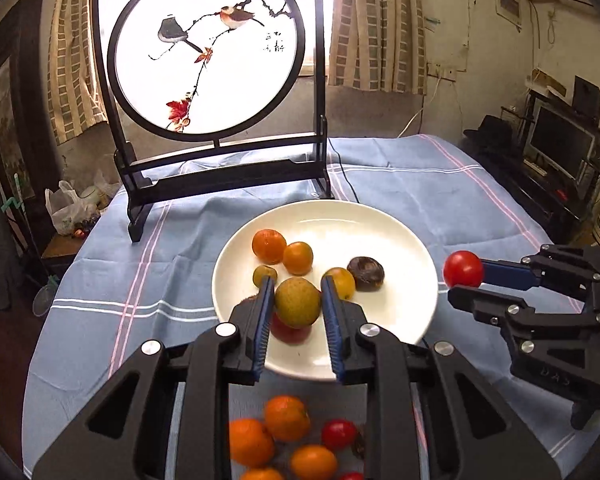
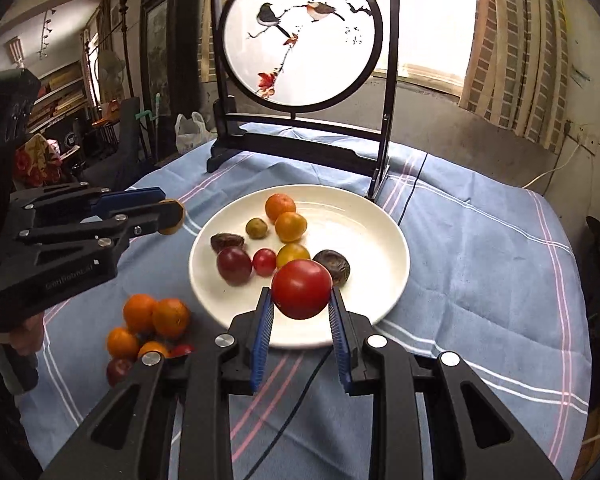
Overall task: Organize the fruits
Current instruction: 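Carry the yellow and red tomatoes over the plate and open both tools, then grasp a red plum with the left tool while the right tool grasps a dark dried fruit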
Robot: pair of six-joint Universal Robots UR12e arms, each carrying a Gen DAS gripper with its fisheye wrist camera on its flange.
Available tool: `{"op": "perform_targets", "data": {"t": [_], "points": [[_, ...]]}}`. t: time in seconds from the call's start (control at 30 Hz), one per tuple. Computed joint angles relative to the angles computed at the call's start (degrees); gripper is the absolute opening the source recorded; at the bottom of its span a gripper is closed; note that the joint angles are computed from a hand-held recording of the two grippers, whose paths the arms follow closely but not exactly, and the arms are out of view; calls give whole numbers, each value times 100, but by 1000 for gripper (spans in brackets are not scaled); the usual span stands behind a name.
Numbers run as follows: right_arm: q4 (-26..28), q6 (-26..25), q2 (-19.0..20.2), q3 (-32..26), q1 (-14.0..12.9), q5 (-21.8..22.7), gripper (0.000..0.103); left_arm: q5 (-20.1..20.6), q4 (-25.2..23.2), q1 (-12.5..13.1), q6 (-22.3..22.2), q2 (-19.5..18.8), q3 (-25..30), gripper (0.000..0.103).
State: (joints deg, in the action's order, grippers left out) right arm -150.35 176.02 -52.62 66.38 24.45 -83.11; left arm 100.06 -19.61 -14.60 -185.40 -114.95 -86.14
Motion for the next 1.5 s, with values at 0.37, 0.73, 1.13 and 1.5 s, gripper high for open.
{"op": "perform_targets", "data": {"t": [0.37, 0.73, 1.13, 1.5], "points": [[1178, 172, 1101, -1752, 23, -505, 36, -93, -1035, 167, -41, -695, 912, 35], [732, -178, 589, -878, 33, -177, 43, -85, -557, 232, -107, -341, 361, 62], [368, -1968, -448, 1040, 302, 48, 52, -356, 385, 247, 366, 963, -1530, 82], [847, -2252, -168, 665, 386, 257, 46, -1130, 74, 199, 527, 1312, -2292, 82]]}}
